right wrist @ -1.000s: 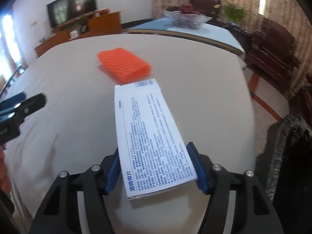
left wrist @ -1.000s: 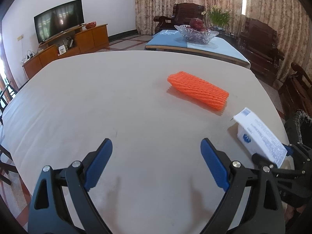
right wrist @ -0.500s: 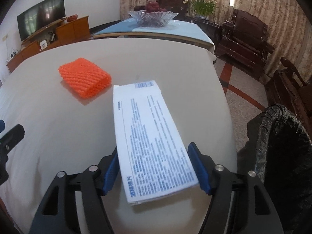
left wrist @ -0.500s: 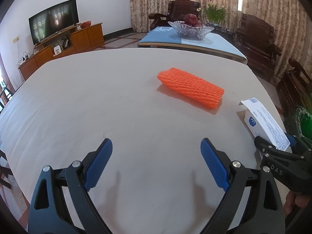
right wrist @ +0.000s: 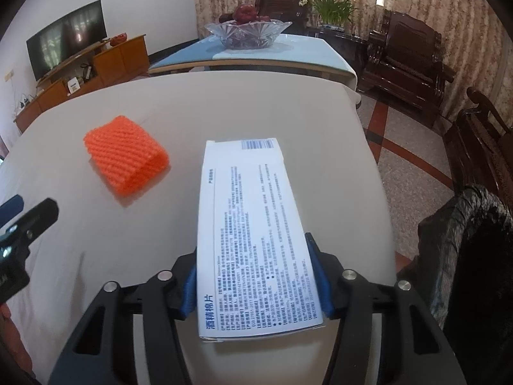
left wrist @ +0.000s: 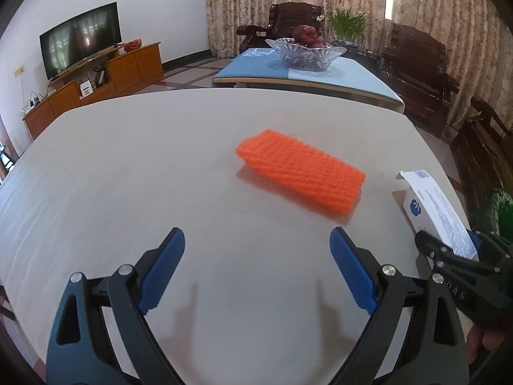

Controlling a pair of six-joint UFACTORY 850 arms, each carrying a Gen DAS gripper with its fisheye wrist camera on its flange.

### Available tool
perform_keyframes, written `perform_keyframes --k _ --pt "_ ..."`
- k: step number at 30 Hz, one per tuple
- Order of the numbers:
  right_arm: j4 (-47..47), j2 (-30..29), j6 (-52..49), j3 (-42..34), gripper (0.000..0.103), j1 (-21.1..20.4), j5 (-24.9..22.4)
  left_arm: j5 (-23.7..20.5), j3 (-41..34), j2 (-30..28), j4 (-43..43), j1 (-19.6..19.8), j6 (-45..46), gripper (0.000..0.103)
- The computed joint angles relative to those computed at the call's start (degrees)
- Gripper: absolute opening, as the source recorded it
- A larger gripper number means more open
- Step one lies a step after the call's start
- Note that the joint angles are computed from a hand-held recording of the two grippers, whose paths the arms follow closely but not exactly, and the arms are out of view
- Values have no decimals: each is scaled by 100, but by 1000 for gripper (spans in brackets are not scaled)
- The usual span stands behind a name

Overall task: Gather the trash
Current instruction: 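Grasp the orange foam block with the left tool while the right tool holds the box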

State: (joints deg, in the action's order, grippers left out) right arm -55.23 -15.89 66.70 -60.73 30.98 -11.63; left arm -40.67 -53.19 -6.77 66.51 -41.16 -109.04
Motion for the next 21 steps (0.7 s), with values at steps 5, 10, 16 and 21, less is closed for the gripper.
perform_keyframes --k 5,10,16,21 --pt "205 -132 -197 -192 56 -146 -17 240 -355 -309 213 168 -10 89" --pt "177 -220 -254 -293 56 -177 -47 446 -776 -713 158 351 214 89" --pt "131 -232 -233 -299 56 -188 -50 1053 -1047 -1081 -275 698 574 69" --pt "38 -243 -134 -305 56 -180 -66 1621 -1085 -1144 -93 803 485 16"
